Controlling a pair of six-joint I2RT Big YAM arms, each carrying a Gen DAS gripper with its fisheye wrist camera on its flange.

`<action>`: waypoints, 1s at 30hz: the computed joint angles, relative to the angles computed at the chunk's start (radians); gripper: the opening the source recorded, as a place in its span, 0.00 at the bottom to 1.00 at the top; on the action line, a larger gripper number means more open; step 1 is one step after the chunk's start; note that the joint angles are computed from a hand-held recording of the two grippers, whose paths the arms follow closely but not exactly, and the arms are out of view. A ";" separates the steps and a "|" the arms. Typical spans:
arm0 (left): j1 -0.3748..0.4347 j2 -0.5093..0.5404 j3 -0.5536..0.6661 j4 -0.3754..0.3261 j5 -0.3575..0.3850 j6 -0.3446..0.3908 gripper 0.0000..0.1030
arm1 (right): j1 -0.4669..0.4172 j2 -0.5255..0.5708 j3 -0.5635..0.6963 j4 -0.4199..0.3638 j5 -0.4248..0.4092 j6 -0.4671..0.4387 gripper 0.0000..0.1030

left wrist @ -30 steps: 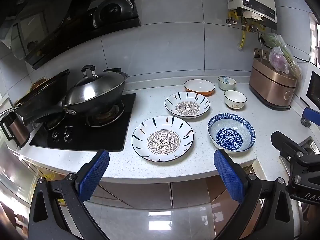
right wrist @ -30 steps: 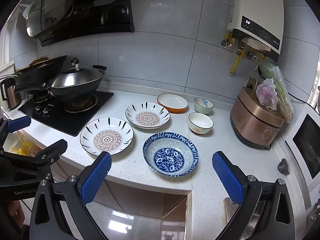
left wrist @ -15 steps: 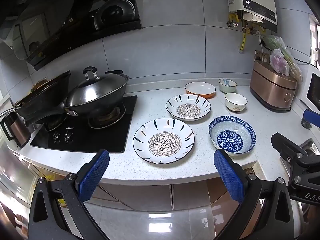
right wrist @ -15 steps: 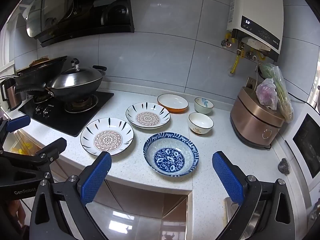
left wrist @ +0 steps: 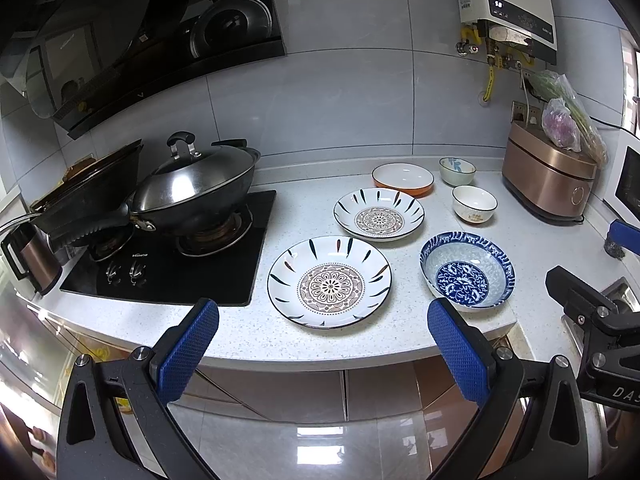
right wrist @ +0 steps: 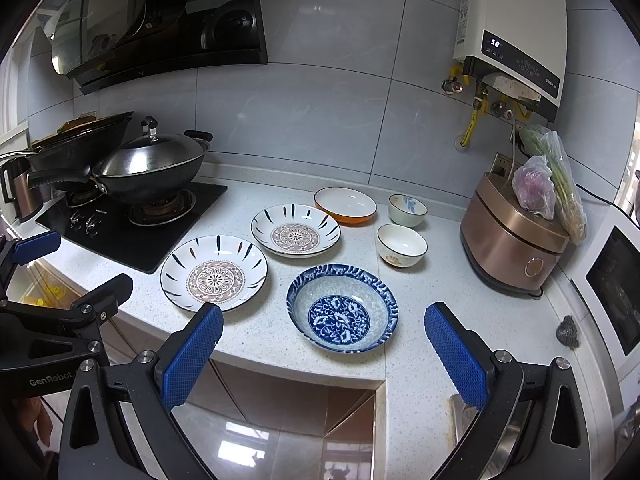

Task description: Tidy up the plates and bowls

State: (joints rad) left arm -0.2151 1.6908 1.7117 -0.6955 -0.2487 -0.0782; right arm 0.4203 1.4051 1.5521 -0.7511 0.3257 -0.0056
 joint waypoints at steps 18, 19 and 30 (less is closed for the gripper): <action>-0.002 0.002 0.000 -0.003 -0.001 -0.001 0.99 | -0.001 0.005 0.003 -0.001 0.000 0.001 1.00; -0.001 0.003 0.000 -0.004 -0.001 -0.001 0.99 | -0.001 0.006 0.003 0.001 -0.001 0.001 1.00; 0.000 0.012 0.012 -0.013 0.000 -0.006 0.99 | -0.002 0.011 0.010 -0.002 -0.004 -0.001 1.00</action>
State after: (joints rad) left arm -0.2148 1.7027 1.7237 -0.7081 -0.2489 -0.0843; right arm 0.4179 1.4162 1.5622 -0.7527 0.3219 -0.0069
